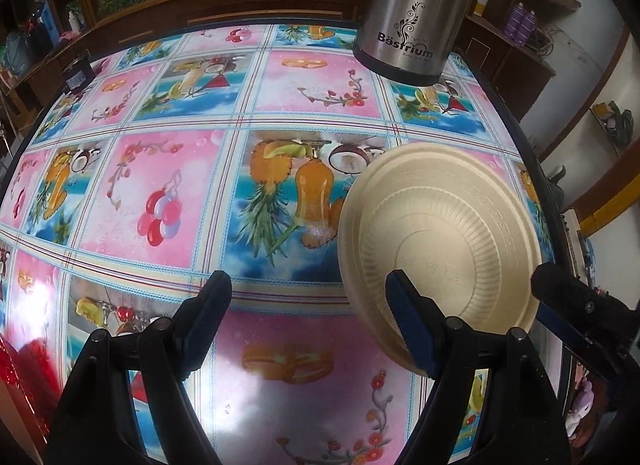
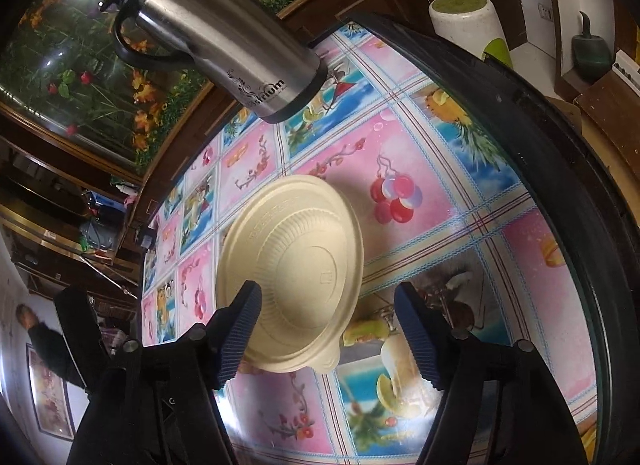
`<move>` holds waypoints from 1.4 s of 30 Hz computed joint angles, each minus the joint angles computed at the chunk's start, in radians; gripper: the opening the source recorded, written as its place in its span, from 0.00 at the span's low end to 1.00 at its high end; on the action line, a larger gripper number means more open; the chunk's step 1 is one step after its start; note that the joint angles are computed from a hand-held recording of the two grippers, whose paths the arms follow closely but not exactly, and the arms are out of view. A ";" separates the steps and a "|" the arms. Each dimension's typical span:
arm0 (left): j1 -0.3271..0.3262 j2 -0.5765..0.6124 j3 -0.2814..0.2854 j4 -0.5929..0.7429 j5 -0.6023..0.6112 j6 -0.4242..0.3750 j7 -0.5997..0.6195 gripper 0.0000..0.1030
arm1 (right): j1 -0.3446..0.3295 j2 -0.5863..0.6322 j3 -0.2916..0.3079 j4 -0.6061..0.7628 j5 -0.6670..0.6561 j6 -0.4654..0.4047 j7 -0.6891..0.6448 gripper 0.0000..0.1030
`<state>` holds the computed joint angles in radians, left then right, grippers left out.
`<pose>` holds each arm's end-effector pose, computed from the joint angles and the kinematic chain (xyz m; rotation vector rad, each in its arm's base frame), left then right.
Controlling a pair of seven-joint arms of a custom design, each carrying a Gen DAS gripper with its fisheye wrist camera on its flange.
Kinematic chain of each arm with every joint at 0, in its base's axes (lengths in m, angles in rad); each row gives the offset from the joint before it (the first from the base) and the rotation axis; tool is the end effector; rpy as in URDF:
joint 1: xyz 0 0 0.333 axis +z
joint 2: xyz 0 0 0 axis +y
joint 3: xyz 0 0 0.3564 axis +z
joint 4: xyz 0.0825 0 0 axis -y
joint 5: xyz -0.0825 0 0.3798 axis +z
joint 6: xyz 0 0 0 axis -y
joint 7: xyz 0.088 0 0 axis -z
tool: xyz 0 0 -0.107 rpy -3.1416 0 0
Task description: Organize plates and bowls
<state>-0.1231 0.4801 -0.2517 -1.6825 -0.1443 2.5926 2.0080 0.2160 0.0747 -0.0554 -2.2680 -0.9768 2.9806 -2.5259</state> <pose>0.6835 -0.2343 0.4154 -1.2815 2.5905 -0.6668 0.5351 0.1457 0.4207 -0.5654 2.3719 -0.2543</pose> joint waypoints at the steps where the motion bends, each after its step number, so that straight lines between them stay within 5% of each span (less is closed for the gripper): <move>1: -0.002 0.003 0.002 0.002 0.002 0.000 -0.005 0.77 | -0.001 0.004 0.001 0.001 0.009 0.001 -0.007 0.61; 15: -0.014 0.023 0.008 -0.002 0.035 0.033 -0.036 0.76 | 0.031 0.052 -0.027 0.021 0.140 -0.018 -0.130 0.45; 21: -0.008 0.023 0.000 -0.009 0.038 0.041 -0.022 0.64 | 0.041 0.061 -0.035 0.015 0.196 -0.016 -0.172 0.29; 32: 0.003 0.004 -0.015 -0.034 0.024 0.030 0.044 0.18 | 0.075 0.073 -0.059 0.024 0.198 0.012 -0.189 0.17; 42: 0.031 -0.037 -0.023 -0.081 -0.024 0.029 0.101 0.16 | 0.097 0.052 -0.047 0.026 0.161 -0.020 -0.150 0.11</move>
